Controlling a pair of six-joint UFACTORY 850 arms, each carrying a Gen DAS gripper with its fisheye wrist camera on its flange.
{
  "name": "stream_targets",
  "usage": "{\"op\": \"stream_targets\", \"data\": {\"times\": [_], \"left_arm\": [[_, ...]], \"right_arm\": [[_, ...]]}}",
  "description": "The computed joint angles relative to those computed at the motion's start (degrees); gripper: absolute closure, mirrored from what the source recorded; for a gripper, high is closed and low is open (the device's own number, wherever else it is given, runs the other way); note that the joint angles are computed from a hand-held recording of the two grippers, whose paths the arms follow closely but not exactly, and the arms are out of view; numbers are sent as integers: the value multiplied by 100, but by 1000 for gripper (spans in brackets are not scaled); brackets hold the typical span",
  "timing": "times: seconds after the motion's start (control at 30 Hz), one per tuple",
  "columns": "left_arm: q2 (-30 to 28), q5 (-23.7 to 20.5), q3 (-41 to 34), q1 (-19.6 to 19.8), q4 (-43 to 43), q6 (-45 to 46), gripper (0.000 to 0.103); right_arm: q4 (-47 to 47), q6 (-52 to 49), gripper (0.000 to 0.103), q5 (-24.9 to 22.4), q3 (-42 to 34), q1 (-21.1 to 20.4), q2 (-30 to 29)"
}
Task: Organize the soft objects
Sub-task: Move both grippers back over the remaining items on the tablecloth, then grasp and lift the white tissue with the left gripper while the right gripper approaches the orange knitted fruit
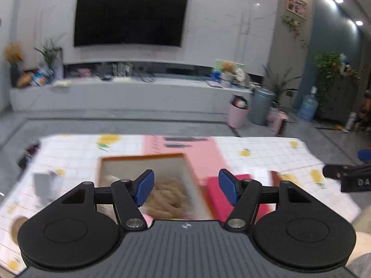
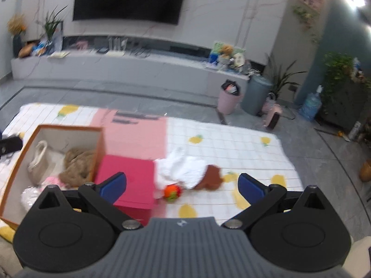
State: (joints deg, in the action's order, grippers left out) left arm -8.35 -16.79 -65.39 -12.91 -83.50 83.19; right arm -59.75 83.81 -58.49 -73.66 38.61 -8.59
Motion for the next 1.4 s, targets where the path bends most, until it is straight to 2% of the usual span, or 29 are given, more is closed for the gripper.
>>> {"op": "stream_targets", "data": {"times": [0.07,0.13,0.2,0.33,0.43,0.47,0.53,0.6,0.7,0.77,0.9,0.97,1.03,1.17,1.27,1.3,1.33,1.4], "left_arm": [[-136,-502,-188,-68,790,-920,28],[-268,-782,-318,-178,870,-1066,28],[-419,-883,-459,-327,986,-1047,28],[-807,-538,-861,-678,2034,-2128,27],[-1135,-189,-1203,-925,2856,-2843,27],[-1253,-75,-1344,-1010,3335,-3201,27],[-1481,114,-1641,-1180,4322,-3916,27],[-1776,172,-1997,-1310,4852,-4225,27],[-2295,-25,-2600,-1476,4967,-4070,26],[-2716,-92,-3059,-1621,5125,-3975,24],[-3810,-718,-4376,-1944,7342,-5778,24],[-4163,-573,-4690,-2082,8541,-6868,25],[-4584,-918,-5230,-2192,9461,-7709,26],[-5316,-1649,-6229,-2274,9646,-8071,26],[-5632,-1875,-6631,-2331,10110,-8487,29],[-5866,-2242,-7017,-2380,10392,-8697,47],[-6103,-2601,-7434,-2398,10488,-8839,77],[-6220,-2775,-7700,-2311,9960,-8844,92]], "right_arm": [[-199,106,3,23,329,-42,295],[-304,148,3,256,661,-158,606],[-427,332,3,573,996,-350,889],[-711,1031,3,1284,1542,-873,1093],[-875,1506,3,2164,1810,-1463,965],[-1224,1961,3,2275,1888,-1591,865],[-2026,2940,3,2157,1969,-1781,572],[-2276,3129,3,2325,1920,-2029,287],[-2986,3876,3,2784,1981,-2424,31],[-2448,3623,3,2970,1933,-2642,-128],[-2131,3366,3,3005,1963,-2822,-262],[-2169,3147,3,3050,1979,-2830,-242],[-2360,3219,3,3021,2039,-2804,-180],[-2553,3442,3,3283,2121,-2919,-126],[-2213,3180,3,3425,2086,-3013,-207],[-2166,3173,3,3404,2084,-3023,-226],[-2170,3226,3,3387,2088,-3040,-235],[-2132,3330,3,3423,2106,-3100,-233]]}}
